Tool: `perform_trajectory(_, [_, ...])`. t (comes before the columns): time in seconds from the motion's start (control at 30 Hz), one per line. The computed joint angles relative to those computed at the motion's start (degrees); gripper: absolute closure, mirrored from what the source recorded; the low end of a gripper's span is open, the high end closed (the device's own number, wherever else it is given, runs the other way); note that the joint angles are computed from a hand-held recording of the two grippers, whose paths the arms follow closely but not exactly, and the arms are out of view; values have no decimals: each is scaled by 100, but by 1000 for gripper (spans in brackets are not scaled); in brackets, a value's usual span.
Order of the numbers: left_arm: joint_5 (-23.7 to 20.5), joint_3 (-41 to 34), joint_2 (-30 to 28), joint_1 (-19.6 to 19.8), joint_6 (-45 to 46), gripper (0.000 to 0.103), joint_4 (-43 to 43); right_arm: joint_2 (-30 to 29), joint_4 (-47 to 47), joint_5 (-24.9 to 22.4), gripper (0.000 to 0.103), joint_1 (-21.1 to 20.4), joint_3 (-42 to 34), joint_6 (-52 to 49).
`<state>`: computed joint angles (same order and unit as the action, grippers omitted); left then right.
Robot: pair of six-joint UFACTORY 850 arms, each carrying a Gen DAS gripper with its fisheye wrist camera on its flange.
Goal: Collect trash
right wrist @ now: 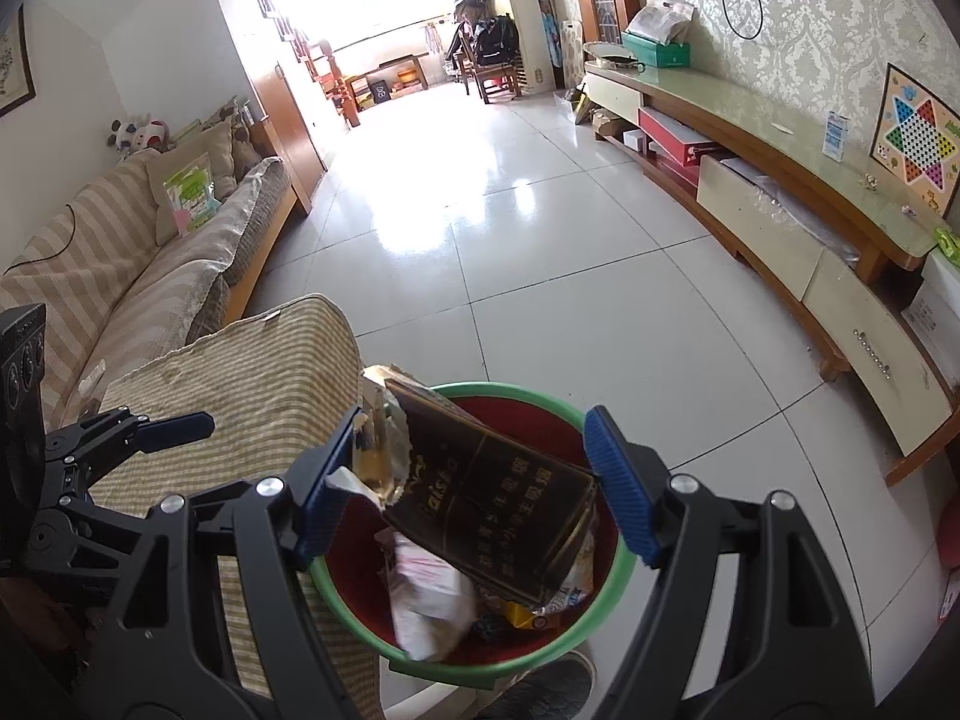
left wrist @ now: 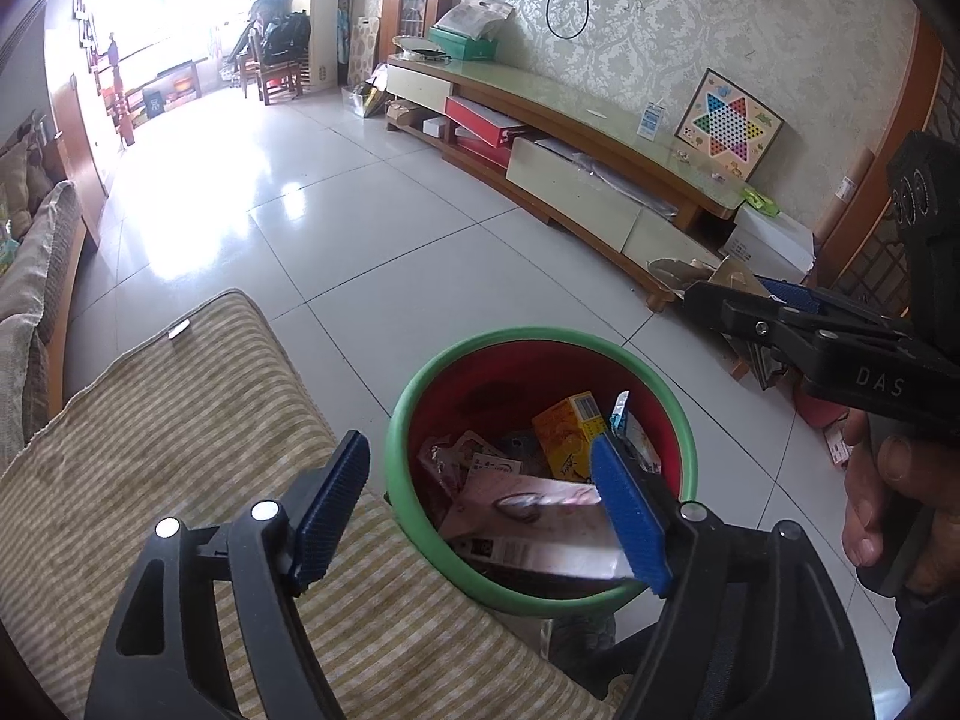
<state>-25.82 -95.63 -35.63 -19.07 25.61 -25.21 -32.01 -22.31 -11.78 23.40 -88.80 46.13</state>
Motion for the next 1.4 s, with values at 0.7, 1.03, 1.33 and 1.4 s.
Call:
perform_trajectory(0.7, [454,1029,723,613,252,24,-424,-613,249,-509,6,300,-911,-413])
perform_trajectory(1.03, [894,1670,1333,822,-176,12,-54,-558,-939,-884,5,586,-1065,633])
perform_trajectory(1.33, [1185,2550,2487,1094,-2270,8,2101,-453,-1924,-1329,5,1281,-1407,1803])
perform_trajectory(1.4, [1248,2797,2794,1213,-2644,8,2424,-444,-2168,-1484,5,1486,-1512,2006])
